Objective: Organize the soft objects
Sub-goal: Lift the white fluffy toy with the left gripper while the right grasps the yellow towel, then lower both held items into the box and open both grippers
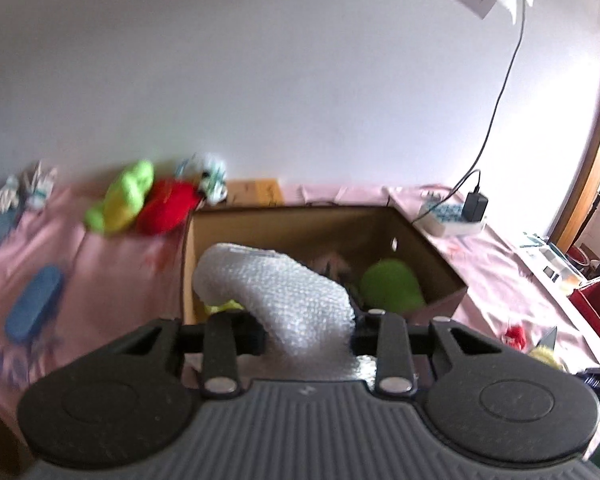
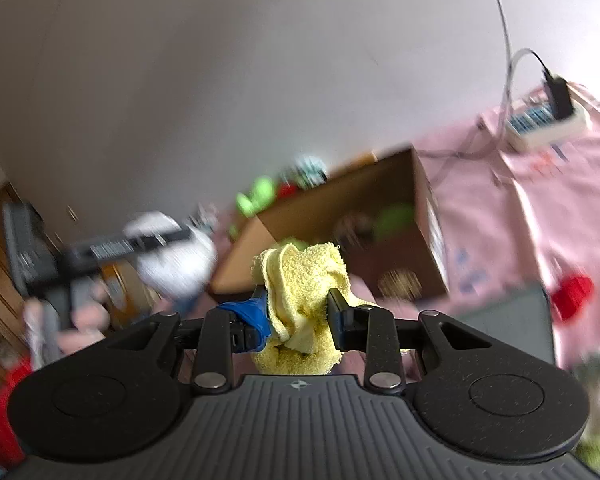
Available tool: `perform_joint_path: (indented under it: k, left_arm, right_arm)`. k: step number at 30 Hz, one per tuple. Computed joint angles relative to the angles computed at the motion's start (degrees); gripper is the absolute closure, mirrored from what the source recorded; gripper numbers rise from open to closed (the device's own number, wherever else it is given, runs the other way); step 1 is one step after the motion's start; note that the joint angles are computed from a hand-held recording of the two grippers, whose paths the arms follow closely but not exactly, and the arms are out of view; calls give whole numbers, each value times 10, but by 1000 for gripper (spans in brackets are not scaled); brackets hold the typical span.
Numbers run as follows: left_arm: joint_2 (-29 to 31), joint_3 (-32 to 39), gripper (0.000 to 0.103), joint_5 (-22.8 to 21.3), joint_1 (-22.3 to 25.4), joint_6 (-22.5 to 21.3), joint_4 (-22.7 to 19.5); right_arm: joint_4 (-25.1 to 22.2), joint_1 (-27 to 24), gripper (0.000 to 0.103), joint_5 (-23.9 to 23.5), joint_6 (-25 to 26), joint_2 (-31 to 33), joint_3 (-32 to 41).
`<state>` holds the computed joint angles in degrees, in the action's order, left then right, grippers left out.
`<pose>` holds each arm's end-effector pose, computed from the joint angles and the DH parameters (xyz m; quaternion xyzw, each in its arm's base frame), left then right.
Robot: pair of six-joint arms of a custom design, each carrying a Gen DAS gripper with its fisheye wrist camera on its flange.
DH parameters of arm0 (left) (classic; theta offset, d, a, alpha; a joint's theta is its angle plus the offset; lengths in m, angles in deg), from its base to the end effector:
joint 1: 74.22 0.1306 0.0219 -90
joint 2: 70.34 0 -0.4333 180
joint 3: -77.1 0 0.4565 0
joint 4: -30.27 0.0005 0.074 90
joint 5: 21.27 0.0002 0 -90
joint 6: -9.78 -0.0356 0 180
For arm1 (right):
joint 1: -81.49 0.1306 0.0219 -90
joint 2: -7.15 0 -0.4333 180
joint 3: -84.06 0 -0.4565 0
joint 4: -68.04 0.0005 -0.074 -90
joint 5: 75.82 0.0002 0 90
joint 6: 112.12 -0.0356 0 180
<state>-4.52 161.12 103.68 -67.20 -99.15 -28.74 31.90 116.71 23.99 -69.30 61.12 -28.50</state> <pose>0.3559 0.0228 0.6009 0.2143 0.8497 -0.1769 0.4482 0.2583 0.1743 0.5451 0.1335 0.8198 0.3103 0.4624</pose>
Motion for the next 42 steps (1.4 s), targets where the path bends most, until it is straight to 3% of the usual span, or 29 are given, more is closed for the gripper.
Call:
perform_joint_path:
  k: [5, 9, 17, 32, 36, 38, 40, 42]
  left_arm:
    - [22, 19, 70, -23, -38, 10, 46]
    - [42, 31, 69, -46, -66, 29, 80]
    - [83, 38, 69, -114, -114, 31, 95]
    - [148, 28, 67, -158, -139, 24, 67]
    - [161, 29, 62, -173, -138, 29, 49]
    - [163, 26, 54, -178, -135, 31, 46]
    - [161, 22, 41, -179, -131, 34, 47]
    - [157, 19, 39, -176, -129, 35, 51]
  right_arm:
    - [70, -51, 90, -37, -7, 37, 29]
    - [91, -63, 90, -17, 19, 84, 64]
    - [96, -82, 89, -16, 21, 158, 91]
    - [51, -93, 83, -57, 8, 244, 104]
    - [23, -92, 82, -57, 17, 255, 110]
    - [20, -88, 82, -47, 36, 257, 112]
    - [15, -87, 81, -49, 42, 257, 114]
    - [17, -85, 80, -39, 45, 255, 112]
